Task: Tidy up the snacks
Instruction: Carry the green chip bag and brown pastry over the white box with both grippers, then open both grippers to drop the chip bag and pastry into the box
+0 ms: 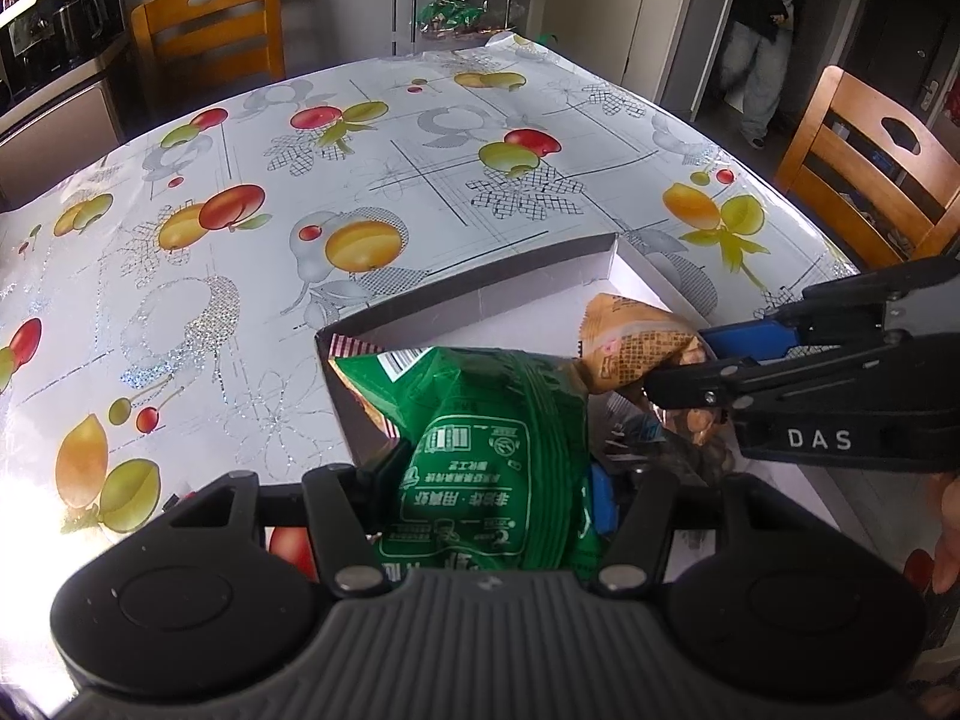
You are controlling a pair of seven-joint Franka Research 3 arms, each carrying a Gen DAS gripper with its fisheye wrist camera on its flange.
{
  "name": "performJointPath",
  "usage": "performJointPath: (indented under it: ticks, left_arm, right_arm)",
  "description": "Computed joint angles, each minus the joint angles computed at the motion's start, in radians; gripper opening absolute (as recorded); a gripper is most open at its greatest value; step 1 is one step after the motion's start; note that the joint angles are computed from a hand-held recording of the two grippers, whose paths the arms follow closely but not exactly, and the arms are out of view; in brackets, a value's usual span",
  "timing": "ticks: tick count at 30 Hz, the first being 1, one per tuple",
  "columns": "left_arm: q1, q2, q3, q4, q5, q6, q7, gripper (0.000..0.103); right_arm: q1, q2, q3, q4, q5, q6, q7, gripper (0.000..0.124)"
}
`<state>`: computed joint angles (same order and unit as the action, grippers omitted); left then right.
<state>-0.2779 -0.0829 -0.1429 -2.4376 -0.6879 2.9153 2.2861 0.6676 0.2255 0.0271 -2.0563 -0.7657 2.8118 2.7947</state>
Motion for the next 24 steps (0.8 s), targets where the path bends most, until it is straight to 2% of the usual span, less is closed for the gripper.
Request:
performJointPath:
  ticks: [13,18,24]
  left_arm:
    - [-0.010,-0.011,0.005,-0.008,-0.057,0.003,0.032,0.059]
    - [-0.015,-0.014,0.007,-0.009,-0.065,0.002,0.041,0.061]
    - [-0.027,-0.023,0.011,-0.012,-0.106,0.007,0.089,0.064]
  right_arm:
    - [0.004,-0.002,0.005,0.007,-0.003,-0.034,-0.003,0.035]
    - [0.002,-0.011,0.009,0.000,-0.016,-0.040,0.014,0.045]
    - [-0.006,-0.017,0.020,-0.001,-0.025,-0.045,0.016,0.047]
